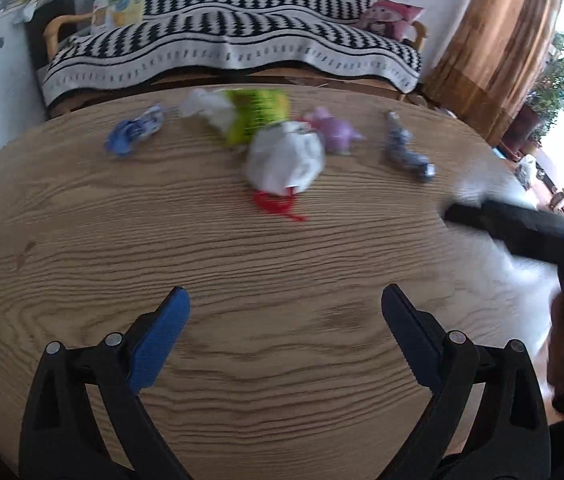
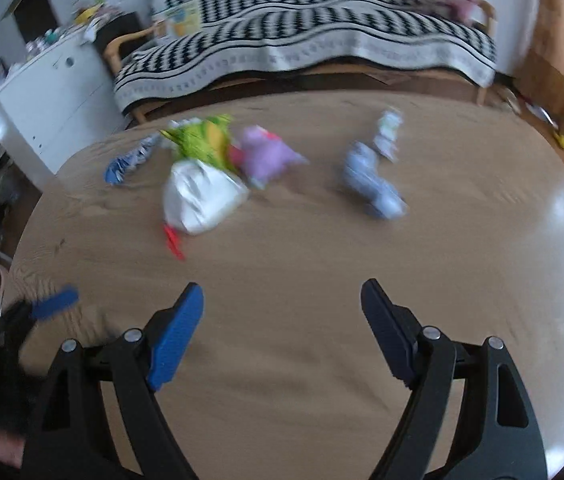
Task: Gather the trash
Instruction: 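Move both tools back over the table toward the remaining trash, then grasp the white crumpled paper with the right gripper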
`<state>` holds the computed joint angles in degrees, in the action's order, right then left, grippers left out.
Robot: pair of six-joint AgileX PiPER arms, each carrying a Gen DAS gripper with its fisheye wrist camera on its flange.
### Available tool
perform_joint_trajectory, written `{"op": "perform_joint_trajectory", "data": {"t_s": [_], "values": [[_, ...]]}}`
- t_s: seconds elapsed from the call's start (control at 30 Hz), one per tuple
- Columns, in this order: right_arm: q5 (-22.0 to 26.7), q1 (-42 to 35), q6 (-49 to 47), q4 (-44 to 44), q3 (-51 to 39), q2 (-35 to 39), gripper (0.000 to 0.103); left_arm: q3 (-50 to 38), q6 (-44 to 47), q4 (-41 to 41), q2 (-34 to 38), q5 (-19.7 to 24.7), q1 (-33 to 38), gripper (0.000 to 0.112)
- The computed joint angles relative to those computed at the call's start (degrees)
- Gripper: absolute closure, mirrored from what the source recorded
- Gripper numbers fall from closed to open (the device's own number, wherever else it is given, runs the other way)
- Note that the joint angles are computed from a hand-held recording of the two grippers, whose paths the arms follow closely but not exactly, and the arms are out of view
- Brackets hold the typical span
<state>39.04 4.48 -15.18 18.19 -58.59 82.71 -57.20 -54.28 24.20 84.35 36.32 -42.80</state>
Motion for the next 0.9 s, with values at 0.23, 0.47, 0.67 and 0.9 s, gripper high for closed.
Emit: {"op": "perform_joint_trajectory", "data": {"t_s": [0.23, 0.47, 0.67, 0.9], "values": [[1.3, 13.2, 13.8, -9.8, -23.2, 20.8, 0.024, 1.6, 7.3, -8.0, 0.0, -3.0, 7.2, 0.019], [4.2, 17.1, 22.3, -19.2, -31.5, 29.4, 0.024, -0.4, 10.6, -11.1, 2.5, -3.3, 8.8, 0.019], [2.3, 15.5, 18.1, -16.2, -27.3, 26.5, 0.035, -2.5, 9.8, -9.1, 5.6, -3.1, 8.5, 0.019], [2.3, 7.4, 2.5, 2.3, -17.2, 14.3, 0.036, -6.0, 8.2, -6.2, 10.0, -4.4, 8.0, 0.019]]}}
